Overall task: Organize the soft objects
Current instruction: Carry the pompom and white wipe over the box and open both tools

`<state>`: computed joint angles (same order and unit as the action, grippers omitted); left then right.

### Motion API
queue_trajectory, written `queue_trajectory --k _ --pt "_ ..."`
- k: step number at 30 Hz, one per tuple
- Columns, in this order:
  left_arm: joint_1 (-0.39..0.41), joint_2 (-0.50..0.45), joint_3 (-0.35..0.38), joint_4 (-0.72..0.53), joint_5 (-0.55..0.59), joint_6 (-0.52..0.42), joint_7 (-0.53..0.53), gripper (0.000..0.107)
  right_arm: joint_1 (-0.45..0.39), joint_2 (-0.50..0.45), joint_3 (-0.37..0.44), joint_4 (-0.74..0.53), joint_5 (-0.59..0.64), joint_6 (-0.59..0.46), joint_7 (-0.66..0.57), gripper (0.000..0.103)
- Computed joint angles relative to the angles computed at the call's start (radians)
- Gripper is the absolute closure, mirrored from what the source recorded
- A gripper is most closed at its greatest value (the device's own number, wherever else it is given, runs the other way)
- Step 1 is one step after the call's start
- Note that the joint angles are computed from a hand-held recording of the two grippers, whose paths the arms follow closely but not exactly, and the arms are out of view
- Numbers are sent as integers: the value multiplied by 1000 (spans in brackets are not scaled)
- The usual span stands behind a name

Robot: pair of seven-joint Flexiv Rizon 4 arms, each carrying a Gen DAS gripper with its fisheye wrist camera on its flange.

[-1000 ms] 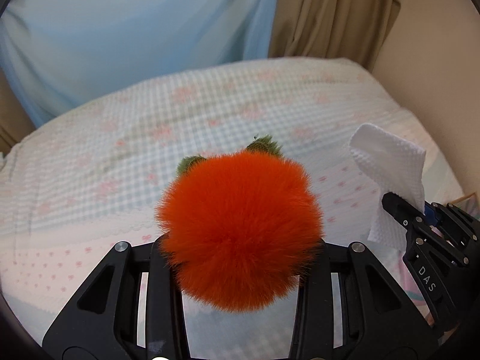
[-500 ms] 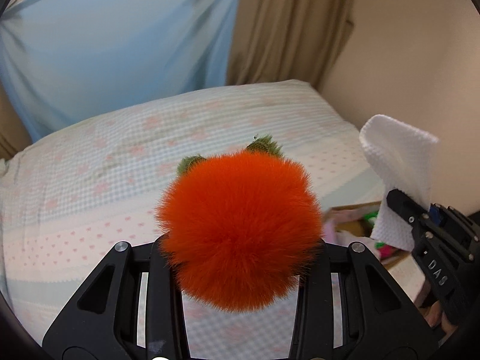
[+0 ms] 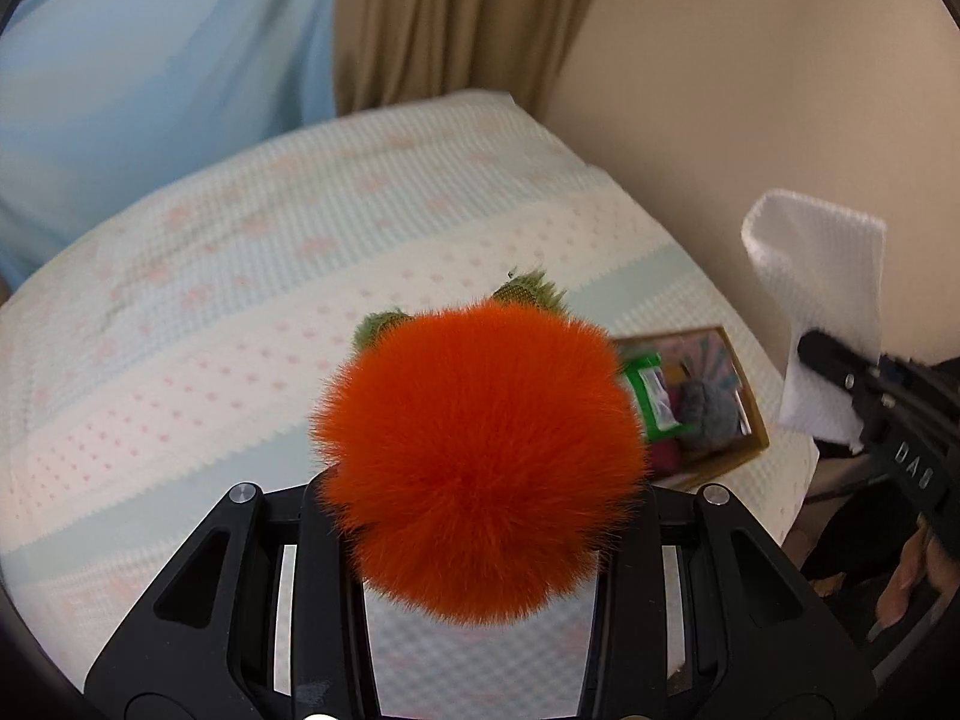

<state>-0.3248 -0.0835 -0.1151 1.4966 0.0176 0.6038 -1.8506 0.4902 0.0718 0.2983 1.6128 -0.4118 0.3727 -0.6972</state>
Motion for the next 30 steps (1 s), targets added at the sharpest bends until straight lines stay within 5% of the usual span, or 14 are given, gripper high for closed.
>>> queue_trajectory --k 8,21,24,26,27,29,30 --pt "-93 -178 -28 -150 62 -97 -135 75 -94 43 -66 108 193 43 -219 87" --pt "-187 -421 12 -368 54 -298 -166 75 -174 -27 -118 138 441 -33 -409 87" --pt "-195 -445 23 -402 54 -332 -159 59 -187 -57 -128 110 494 -78 -441 87" --pt "-194 -461 25 -425 44 -356 -155 11 -195 -71 -129 97 528 -102 -448 67" --pt "-197 -464 29 -433 46 -365 -154 4 -198 -72 -128 92 544 -107 -447 53" --pt "-199 -449 41 -420 58 -362 -162 4 -207 -60 -125 113 544 -77 -438 10" --pt "-197 -439 43 -406 58 -358 -164 4 -213 -51 -126 124 559 -58 -441 4"
